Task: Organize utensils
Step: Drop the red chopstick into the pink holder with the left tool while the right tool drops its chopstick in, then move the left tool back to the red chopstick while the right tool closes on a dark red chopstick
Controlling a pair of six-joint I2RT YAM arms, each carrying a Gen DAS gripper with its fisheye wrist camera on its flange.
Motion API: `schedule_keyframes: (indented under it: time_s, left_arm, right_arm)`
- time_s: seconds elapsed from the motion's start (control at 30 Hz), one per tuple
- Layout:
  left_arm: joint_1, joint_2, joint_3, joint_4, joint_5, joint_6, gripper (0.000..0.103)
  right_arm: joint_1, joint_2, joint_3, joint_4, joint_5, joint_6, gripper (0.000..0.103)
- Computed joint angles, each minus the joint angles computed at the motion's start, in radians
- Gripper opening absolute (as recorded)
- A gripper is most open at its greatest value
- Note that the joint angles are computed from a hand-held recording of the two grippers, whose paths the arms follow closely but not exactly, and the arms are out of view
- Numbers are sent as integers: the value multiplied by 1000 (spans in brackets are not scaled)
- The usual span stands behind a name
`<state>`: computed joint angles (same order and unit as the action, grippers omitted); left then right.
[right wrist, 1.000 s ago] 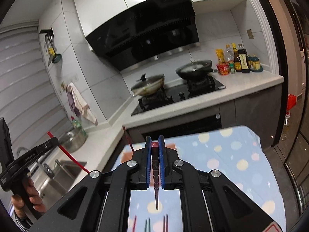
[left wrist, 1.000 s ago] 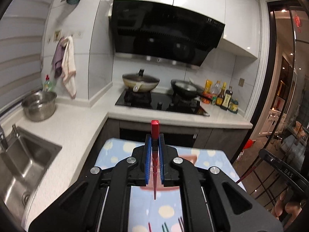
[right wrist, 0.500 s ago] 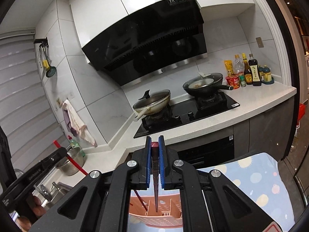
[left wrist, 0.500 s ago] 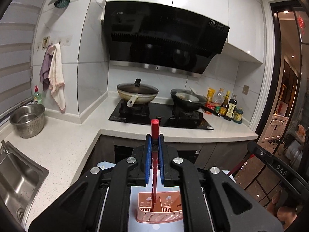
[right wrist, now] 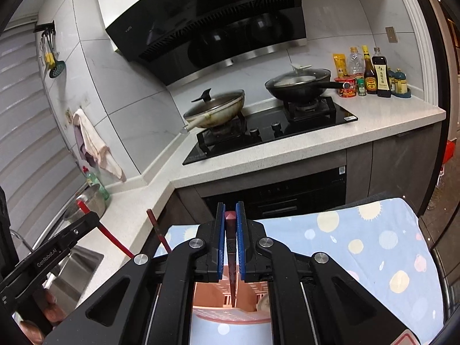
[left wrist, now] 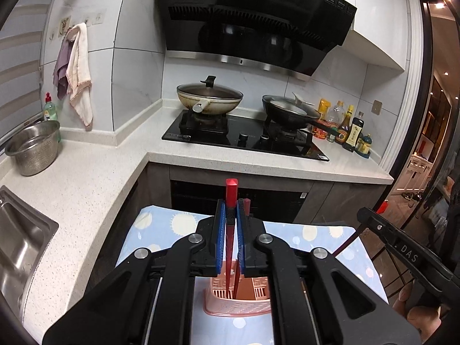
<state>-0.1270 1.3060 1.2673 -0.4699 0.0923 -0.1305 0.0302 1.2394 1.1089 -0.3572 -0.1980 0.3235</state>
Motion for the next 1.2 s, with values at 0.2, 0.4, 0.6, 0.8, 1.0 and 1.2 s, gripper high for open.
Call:
schedule_keyframes:
  time_s: [0.2,0.4,0.6,0.8,1.0,1.2]
  left_arm:
    - [-20,-30,-38,-1,-55,-24,51]
    - [-23,-99,-78,-36,-80,-20,56]
    - [-4,-189,-126,-93,-70,-20,59]
    - [-14,-320,-214,-157,-91,-6,59]
    - [-48,-464,-314,-251,-131,-11,60]
    - [-148,-620,-423,-375,-241,-57,65]
  right_arm:
    - [24,-37,-35,-2,41,-10,35]
    - [76,-118,-66,-51,97,-56,46]
    - [102,-218,-100,-135,109,-62,47]
    - [168,-363,-165,-236,171,-68,48]
    - [292,-539,-262,-363,270,-21,48]
    - [514,-719,-363,-516,451,123,49]
